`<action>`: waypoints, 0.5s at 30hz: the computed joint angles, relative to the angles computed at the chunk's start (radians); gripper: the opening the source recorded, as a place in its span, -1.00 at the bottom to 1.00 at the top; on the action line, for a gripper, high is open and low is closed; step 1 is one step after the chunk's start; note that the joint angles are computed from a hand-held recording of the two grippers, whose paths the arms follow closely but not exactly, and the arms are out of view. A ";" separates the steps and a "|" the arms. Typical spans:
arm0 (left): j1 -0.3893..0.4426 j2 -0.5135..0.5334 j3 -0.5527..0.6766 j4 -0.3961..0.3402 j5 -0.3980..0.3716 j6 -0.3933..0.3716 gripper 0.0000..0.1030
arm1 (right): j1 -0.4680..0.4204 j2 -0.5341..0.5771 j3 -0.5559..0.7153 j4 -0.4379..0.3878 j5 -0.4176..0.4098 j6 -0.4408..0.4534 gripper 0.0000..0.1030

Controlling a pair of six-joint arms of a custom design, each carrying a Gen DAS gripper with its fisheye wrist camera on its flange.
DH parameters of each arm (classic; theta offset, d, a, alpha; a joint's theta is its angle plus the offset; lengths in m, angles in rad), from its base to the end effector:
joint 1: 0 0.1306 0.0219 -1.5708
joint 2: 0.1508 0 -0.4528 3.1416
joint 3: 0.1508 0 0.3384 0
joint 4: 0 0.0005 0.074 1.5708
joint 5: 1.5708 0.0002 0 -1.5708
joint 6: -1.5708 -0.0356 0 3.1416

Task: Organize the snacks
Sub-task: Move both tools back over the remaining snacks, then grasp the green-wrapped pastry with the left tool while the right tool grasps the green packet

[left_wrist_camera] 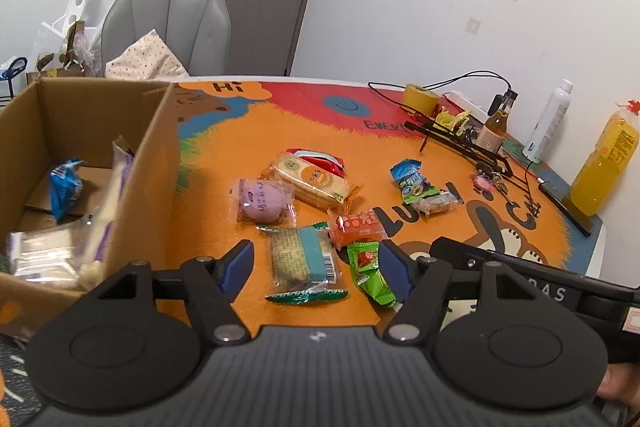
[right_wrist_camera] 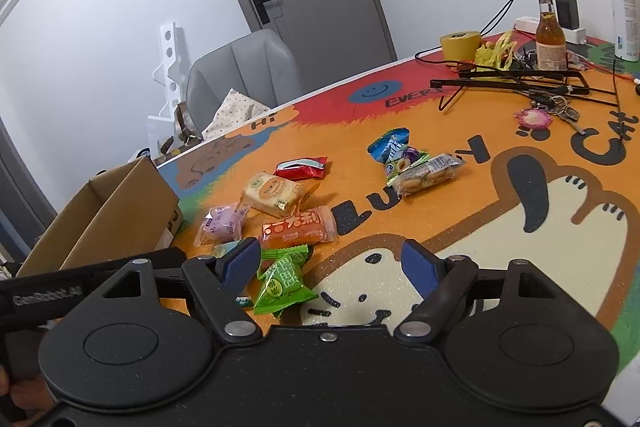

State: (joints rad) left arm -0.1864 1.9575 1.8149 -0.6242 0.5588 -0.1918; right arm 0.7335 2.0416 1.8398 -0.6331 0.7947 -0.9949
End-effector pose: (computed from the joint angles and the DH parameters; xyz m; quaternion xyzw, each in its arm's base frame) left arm 0.6485 -0.1420 0.3990 0.2723 0.8485 -0.2528 0.3768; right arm 0.5250 0.4383 0.3574 0.2501 0.8349 0.0178 0.4900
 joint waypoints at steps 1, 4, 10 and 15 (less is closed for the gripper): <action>-0.003 0.007 0.006 -0.003 -0.004 0.004 0.29 | -0.003 -0.001 -0.005 0.009 -0.008 0.003 0.51; -0.013 0.030 0.028 -0.013 -0.021 0.016 0.24 | -0.010 -0.004 -0.016 0.032 -0.025 0.012 0.50; -0.030 0.074 0.070 -0.047 -0.060 0.024 0.10 | -0.028 0.001 -0.026 0.074 -0.086 0.028 0.28; -0.038 0.095 0.086 -0.057 -0.074 0.021 0.08 | -0.036 0.010 -0.021 0.093 -0.120 0.043 0.25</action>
State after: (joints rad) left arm -0.2241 2.0527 1.9007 -0.6814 0.4847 -0.1707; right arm 0.6975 2.0520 1.8189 -0.5404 0.6751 -0.9519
